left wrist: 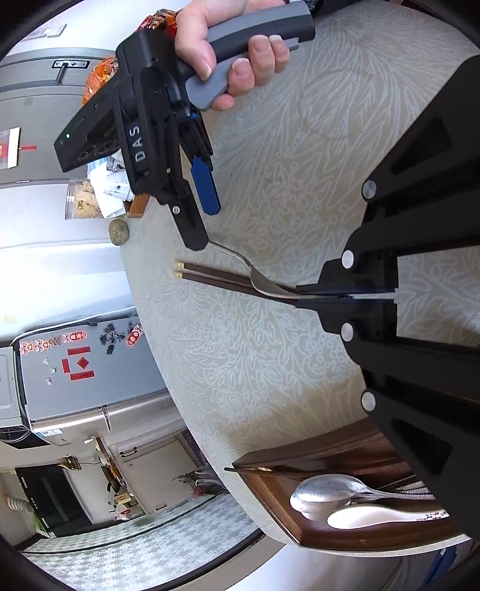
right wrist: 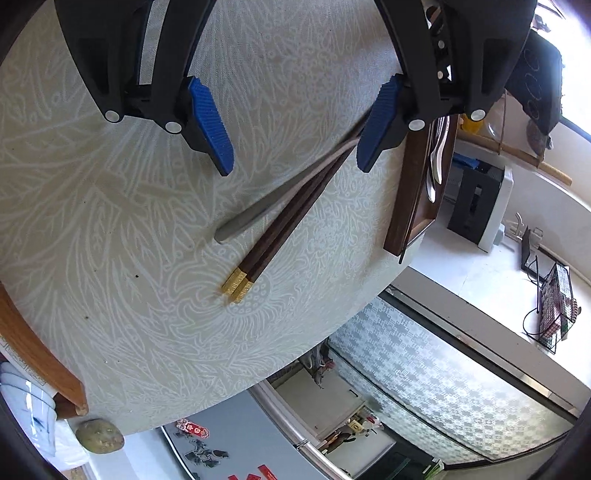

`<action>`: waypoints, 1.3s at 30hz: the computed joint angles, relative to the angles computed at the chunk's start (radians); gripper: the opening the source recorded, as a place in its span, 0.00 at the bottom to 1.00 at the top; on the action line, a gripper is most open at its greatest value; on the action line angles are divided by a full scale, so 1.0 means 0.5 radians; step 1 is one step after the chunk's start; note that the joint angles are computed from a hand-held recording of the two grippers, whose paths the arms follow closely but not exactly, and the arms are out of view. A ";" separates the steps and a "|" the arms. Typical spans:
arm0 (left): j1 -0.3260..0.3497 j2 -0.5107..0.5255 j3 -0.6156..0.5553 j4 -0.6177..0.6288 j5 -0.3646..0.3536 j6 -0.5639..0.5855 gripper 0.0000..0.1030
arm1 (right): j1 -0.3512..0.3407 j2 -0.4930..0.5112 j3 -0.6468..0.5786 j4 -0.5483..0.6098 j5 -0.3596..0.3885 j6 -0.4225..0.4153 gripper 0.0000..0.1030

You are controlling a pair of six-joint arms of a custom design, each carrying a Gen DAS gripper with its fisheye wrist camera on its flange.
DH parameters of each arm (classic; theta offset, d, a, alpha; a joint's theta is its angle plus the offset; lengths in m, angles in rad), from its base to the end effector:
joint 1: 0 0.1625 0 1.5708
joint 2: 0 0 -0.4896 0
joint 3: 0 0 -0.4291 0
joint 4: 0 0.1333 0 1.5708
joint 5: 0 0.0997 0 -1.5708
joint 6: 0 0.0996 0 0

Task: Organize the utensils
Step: 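Lift the steel fork from the table with the left gripper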

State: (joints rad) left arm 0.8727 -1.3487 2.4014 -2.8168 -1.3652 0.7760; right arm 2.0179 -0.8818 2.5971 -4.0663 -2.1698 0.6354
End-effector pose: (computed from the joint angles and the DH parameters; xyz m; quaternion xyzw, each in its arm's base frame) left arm -0.1631 -0.4335 0.1908 0.6581 0.7398 -0.0919 0.1058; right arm 0.2331 -0.3077 0.1275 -0.1948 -0.8692 0.4520 0.0467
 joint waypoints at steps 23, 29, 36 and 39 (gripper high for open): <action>-0.067 -0.164 0.156 -0.031 -0.077 0.077 0.05 | 0.197 -0.025 -0.174 0.566 -0.299 0.419 0.61; -0.037 -0.167 0.150 0.024 -0.107 0.089 0.07 | 0.204 0.051 -0.162 0.457 -0.388 0.390 0.26; -0.034 -0.177 0.172 0.005 -0.122 0.106 0.08 | 0.185 0.124 -0.124 0.209 -0.341 0.331 0.21; -0.015 -0.207 0.163 0.022 -0.140 0.114 0.08 | 0.211 0.123 -0.150 0.236 -0.365 0.329 0.21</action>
